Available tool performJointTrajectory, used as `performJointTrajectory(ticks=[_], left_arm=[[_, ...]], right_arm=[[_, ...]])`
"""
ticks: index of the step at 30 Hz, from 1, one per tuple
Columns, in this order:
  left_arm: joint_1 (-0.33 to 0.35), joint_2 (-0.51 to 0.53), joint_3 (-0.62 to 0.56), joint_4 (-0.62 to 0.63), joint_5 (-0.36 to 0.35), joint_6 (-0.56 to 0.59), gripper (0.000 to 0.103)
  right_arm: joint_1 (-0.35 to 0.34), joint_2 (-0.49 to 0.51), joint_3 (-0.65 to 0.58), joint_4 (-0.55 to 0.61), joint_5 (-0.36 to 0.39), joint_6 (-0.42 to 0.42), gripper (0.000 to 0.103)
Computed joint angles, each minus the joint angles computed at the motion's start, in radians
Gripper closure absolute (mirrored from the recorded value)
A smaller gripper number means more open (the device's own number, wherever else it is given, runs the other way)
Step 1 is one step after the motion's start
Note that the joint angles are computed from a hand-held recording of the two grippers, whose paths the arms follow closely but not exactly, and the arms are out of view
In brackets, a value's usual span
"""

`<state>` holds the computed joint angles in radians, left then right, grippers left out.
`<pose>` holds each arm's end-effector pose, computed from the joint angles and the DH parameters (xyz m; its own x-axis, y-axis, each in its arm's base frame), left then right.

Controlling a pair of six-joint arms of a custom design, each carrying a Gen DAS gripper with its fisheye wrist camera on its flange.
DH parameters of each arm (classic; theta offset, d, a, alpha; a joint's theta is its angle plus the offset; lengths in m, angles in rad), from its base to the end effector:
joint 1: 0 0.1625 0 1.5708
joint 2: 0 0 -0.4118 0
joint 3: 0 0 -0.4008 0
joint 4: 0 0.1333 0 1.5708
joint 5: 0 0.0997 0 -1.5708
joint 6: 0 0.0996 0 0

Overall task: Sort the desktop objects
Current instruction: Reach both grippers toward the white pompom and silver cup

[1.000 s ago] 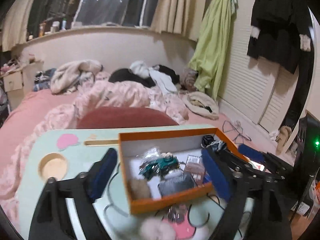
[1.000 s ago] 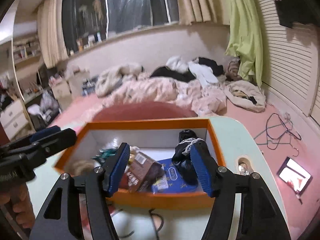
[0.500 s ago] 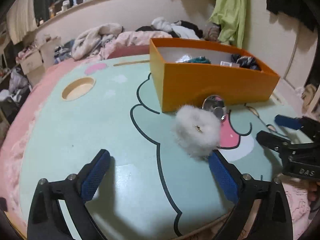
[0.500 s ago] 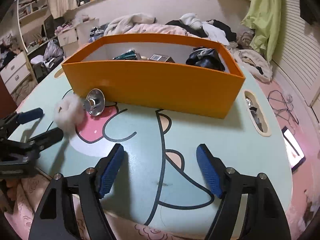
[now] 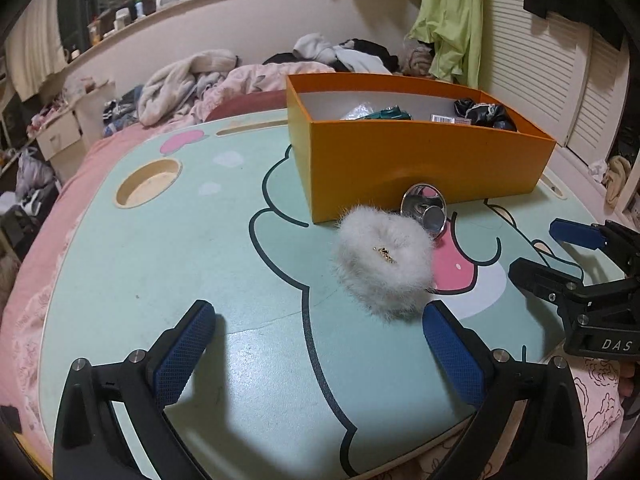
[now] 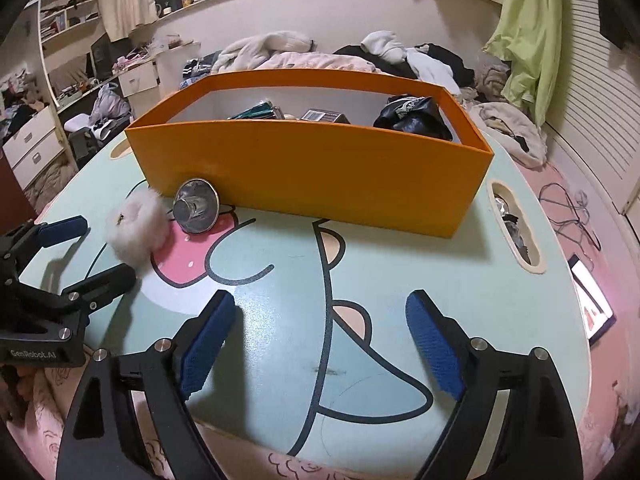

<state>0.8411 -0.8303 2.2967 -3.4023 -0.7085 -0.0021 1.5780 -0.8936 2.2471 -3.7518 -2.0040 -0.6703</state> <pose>-0.1348 -0.4642 0.0429 -0.6671 0.2302 -0.7085 0.6213 0.6967 -0.3585 0.0949 -0.4778 0.1043 -0.7099 -0.1833 0.6800 -0.5690 0.7182 -0.4005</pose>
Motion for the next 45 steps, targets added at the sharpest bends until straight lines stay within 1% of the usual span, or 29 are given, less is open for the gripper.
performJointTrajectory(ticks=[37,41,45], left_arm=[[0.0,0.0,0.001,-0.004,-0.001,0.001,0.0],[0.003,-0.018,0.017,-0.036,-0.049,0.01,0.0],[0.022,-0.041,0.031,-0.08,-0.126,0.019,0.0]], right_arm=[[-0.003,-0.002,0.006,-0.004,0.005,-0.003,0.014],[-0.002,-0.002,0.006,-0.003,0.005,-0.002,0.014],[-0.003,-0.003,0.007,-0.004,0.006,-0.003,0.014]])
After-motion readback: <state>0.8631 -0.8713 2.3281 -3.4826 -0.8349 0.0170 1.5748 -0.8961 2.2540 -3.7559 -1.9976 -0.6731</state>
